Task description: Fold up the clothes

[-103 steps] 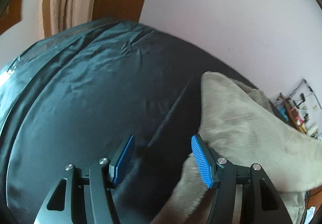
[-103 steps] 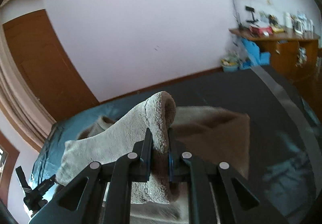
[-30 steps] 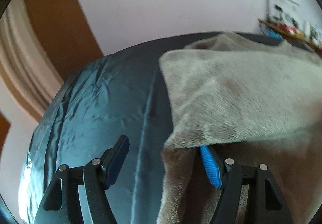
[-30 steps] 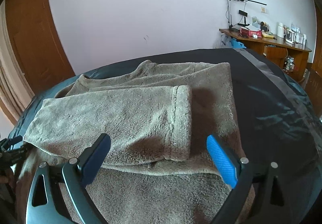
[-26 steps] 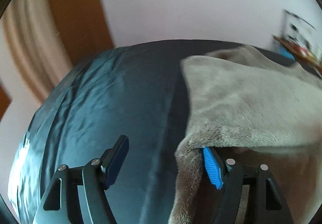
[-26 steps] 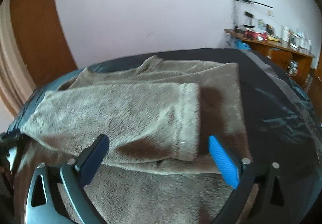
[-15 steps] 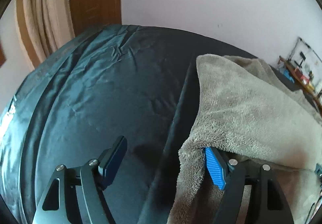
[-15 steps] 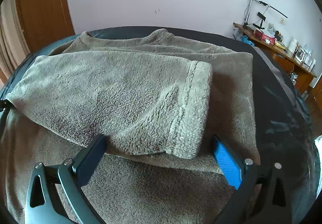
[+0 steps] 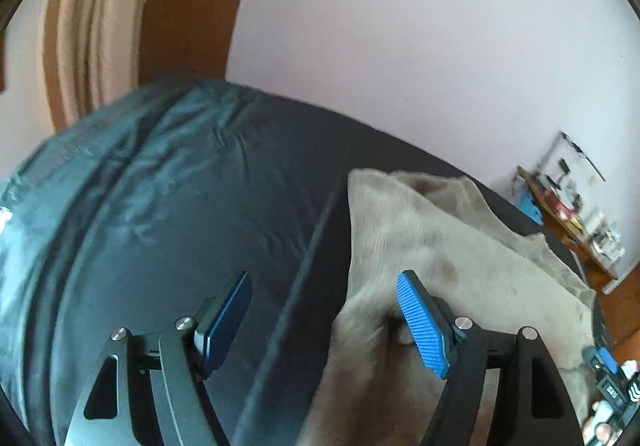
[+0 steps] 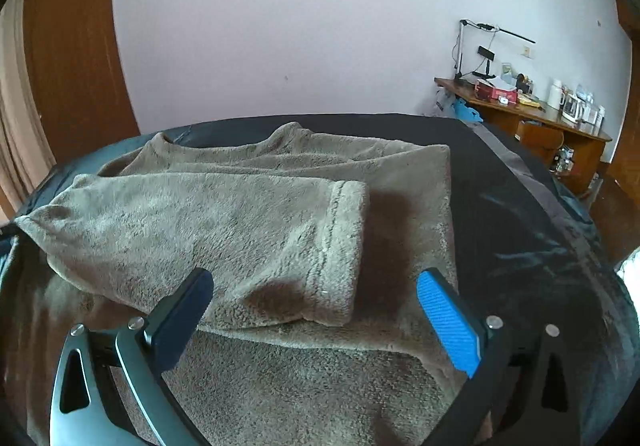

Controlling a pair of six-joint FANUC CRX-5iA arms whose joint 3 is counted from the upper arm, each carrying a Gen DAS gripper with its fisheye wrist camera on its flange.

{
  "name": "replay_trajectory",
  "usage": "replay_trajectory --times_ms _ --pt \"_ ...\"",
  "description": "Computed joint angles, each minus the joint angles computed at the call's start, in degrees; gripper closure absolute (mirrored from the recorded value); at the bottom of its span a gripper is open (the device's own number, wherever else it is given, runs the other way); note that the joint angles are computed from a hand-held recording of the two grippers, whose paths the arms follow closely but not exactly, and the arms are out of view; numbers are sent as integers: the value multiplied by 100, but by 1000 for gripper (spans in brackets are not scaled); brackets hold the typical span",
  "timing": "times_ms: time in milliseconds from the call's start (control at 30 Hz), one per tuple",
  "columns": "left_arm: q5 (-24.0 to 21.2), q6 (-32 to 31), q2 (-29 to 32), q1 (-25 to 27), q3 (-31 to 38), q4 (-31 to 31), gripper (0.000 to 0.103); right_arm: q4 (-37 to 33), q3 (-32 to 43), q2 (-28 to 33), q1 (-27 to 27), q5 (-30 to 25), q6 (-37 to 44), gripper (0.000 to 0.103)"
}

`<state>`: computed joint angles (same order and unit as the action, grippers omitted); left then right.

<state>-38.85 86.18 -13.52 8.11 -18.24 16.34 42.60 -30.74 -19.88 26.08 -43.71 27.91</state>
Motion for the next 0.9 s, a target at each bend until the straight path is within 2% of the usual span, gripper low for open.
replay_trajectory --times_ms 67,100,133,200,300,367,433,467,567,667,733,800,833,900 --pt "-167 868 50 -178 338 -966 26 -276 172 121 -5 -66 338 1" --pt "-195 1123 50 -226 407 -1203 26 -616 337 202 7 -214 680 1" --pt "-110 1102 8 -212 347 -1140 26 -1085 619 399 -32 -427 1146 1" --pt "318 303 -142 -160 -38 -321 26 -1650 987 667 -103 -737 1719 1" --pt "769 -1439 -253 -308 -597 1192 26 -1570 977 684 -69 -772 1716 1" --pt "640 -2535 -124 -533 -723 2007 26 -1516 946 672 -49 -767 1677 1" --pt "308 -3101 76 -731 -650 2322 26 -1239 727 503 -21 -594 1421 1" --pt "210 -3187 150 -808 -586 2293 26 -1030 582 393 0 -466 1226 1" --pt "-12 -2518 394 -1080 -98 1170 26 -275 103 55 78 -58 554 1" --pt "-424 -1796 652 -1164 310 331 24 -608 300 199 92 -93 993 1" --pt "-642 -1754 757 -1050 336 489 20 -1447 730 448 5 -325 1853 1" --pt "-805 -1782 831 -948 329 690 19 -2159 1226 821 -80 -825 2585 0" --pt "-772 -1852 804 -933 277 773 19 -2090 1246 860 -45 -896 2636 0" --pt "-788 -1718 804 -1017 352 533 19 -1866 1194 875 52 -943 2539 0"
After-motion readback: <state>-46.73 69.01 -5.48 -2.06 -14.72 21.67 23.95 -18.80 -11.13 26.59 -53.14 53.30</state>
